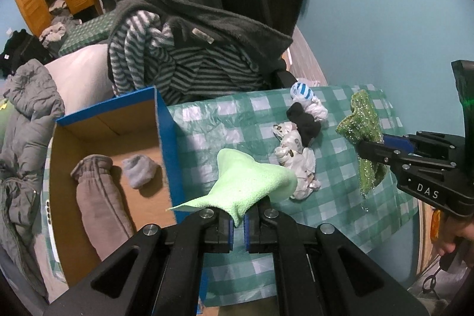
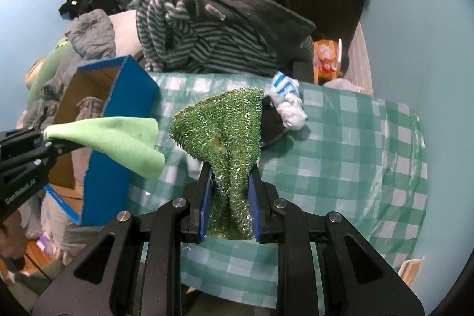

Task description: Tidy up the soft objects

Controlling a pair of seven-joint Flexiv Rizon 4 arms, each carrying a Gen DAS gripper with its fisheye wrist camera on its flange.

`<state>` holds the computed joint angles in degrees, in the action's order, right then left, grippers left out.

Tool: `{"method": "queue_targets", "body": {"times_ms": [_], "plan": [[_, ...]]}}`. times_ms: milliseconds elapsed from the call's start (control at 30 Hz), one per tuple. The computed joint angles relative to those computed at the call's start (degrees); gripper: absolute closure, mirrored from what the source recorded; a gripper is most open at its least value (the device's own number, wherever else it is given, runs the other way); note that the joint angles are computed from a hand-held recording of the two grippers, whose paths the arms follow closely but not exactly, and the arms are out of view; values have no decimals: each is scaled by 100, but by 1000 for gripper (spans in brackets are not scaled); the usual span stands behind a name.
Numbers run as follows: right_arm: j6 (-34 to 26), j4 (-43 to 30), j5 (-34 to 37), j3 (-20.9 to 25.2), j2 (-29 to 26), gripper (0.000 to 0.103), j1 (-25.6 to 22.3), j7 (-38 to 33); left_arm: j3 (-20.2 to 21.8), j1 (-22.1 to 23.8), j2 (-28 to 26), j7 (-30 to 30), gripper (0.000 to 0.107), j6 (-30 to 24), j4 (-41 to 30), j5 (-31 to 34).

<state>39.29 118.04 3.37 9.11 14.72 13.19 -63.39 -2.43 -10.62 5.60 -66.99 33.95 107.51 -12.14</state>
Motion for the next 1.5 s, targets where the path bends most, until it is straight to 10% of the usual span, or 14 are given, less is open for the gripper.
{"method": "queue_targets", "body": {"times_ms": [1500], "plan": [[311, -2141, -22, 479, -1864, 82, 1072, -522, 730, 1206, 349, 86, 102, 18, 32, -284]]}}
